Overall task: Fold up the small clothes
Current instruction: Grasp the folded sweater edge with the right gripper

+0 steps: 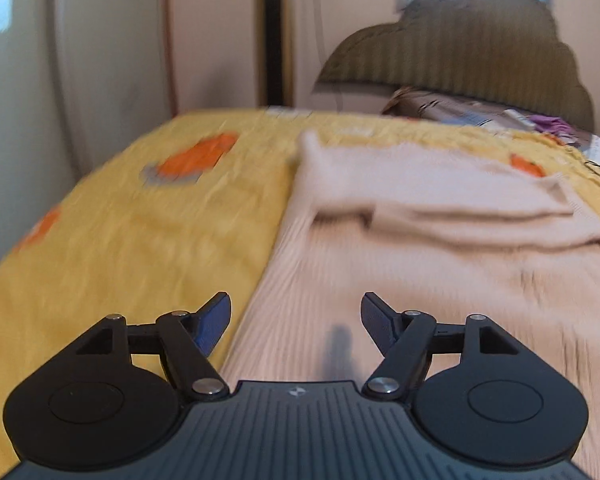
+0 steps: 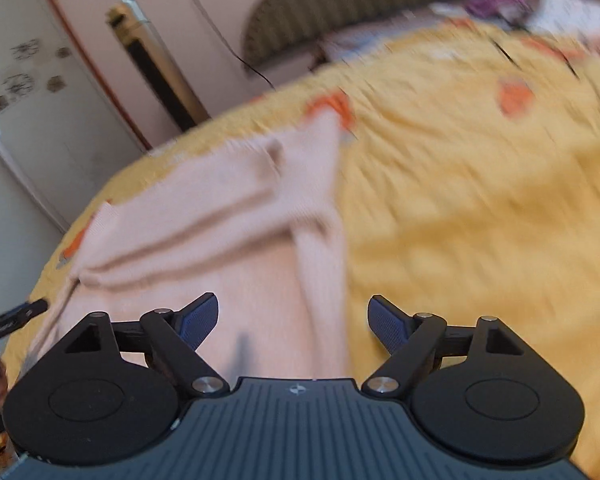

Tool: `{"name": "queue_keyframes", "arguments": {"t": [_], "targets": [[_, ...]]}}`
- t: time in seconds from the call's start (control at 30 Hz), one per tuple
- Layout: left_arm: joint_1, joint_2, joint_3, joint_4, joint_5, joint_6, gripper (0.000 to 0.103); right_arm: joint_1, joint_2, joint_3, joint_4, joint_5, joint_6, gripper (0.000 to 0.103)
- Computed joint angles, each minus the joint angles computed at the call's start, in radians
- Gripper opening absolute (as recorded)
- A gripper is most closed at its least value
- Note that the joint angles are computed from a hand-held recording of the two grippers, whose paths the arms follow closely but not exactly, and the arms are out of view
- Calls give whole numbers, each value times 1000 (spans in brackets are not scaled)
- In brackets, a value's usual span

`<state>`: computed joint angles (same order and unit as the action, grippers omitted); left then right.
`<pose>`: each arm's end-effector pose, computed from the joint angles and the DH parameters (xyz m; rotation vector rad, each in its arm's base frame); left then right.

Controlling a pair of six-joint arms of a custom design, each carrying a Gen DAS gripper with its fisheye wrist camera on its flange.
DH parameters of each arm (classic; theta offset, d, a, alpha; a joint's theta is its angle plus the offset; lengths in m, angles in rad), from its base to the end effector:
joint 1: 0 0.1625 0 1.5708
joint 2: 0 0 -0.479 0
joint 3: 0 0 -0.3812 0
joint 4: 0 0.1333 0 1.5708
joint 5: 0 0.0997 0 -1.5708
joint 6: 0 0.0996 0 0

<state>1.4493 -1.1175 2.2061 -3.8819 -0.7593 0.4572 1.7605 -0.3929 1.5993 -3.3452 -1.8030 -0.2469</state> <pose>0.1452 -0.5064 0.3257 -0.0061 1.9816 -1.1749 0.2431 -0.6809 -0.0383 0.5111 -2.7420 0.8040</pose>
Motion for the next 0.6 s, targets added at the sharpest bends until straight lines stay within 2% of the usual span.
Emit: {"name": "queue_keyframes", "arguments": {"t": [0.03,0.07,0.1,0.17,0.23,0.27,0.3,0.4,0.43,0.53,0.6], "targets": [[7,-30,34,54,10,-104,72,-10,-14,42,-9,-5,33,82],[19,-58,64,100,-7,-191,71,-21,-28,91,-61,32,24,81],[30,-79,95,104,-42,-236,72,-28,-42,124,-70,59,26,78],[31,-107,143,93,-76,-255,72,-37,-76,171,-21,111,70,69],[34,-151,170,149,-114,-299,72,-51,-101,195,47,175,95,69],[41,-176,177,193,-146,-330,72,-54,-105,209,40,188,98,70],[47,-207,182,251,-183,-365,72,-54,-111,223,39,190,102,75],[88,-297,182,431,-344,-427,72,-65,-140,251,102,248,170,78],[92,-309,185,453,-360,-430,72,-72,-147,263,116,277,187,78],[65,-302,210,401,-259,-407,72,-83,-159,302,124,336,176,78],[76,-303,204,393,-266,-415,72,-84,-163,329,93,342,171,78]]}}
